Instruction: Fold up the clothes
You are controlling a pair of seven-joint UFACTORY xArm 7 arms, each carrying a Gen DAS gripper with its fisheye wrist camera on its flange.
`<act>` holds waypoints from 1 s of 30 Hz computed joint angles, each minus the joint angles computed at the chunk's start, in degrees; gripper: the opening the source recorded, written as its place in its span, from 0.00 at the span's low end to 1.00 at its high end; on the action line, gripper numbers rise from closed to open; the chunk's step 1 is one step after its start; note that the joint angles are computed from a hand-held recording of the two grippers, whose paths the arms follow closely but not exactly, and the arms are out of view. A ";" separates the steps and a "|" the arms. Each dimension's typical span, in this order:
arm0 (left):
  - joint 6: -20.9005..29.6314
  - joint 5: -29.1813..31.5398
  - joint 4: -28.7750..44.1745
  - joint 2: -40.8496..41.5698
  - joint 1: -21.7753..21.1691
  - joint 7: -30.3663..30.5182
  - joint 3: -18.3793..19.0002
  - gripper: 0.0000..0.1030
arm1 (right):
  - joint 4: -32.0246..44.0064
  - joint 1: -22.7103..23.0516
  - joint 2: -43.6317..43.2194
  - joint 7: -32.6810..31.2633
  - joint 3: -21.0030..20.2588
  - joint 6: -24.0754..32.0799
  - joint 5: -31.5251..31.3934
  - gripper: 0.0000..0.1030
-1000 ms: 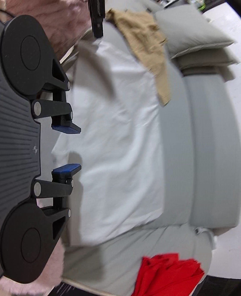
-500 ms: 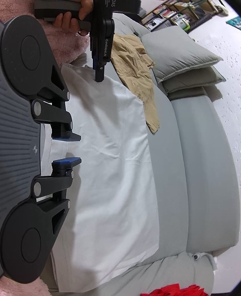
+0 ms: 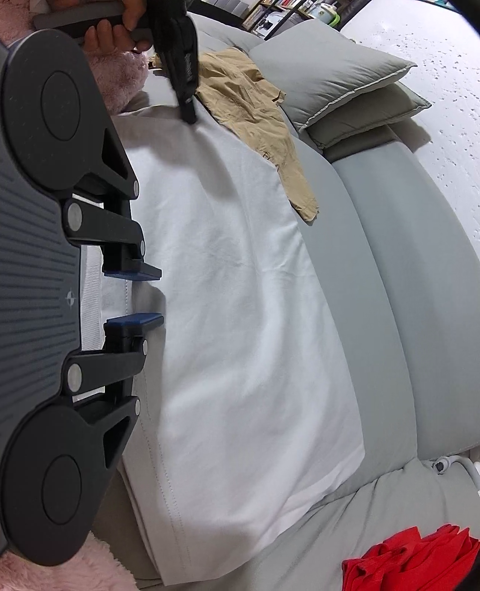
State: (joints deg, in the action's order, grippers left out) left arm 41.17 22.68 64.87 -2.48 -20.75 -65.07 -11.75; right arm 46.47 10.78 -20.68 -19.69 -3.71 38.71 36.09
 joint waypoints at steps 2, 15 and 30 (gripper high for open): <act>1.79 1.78 0.23 -0.79 -0.20 -1.97 -0.45 0.21 | -0.18 -0.05 -0.32 0.27 -0.04 0.01 0.22 0.20; 3.43 11.72 5.10 0.82 -1.67 -2.66 -2.63 0.40 | 2.45 0.10 1.89 -0.59 -2.32 -4.84 2.25 0.37; 1.50 13.03 26.60 22.27 -6.30 4.37 6.38 0.14 | 27.06 -9.87 30.95 -14.74 4.30 -14.96 3.68 0.11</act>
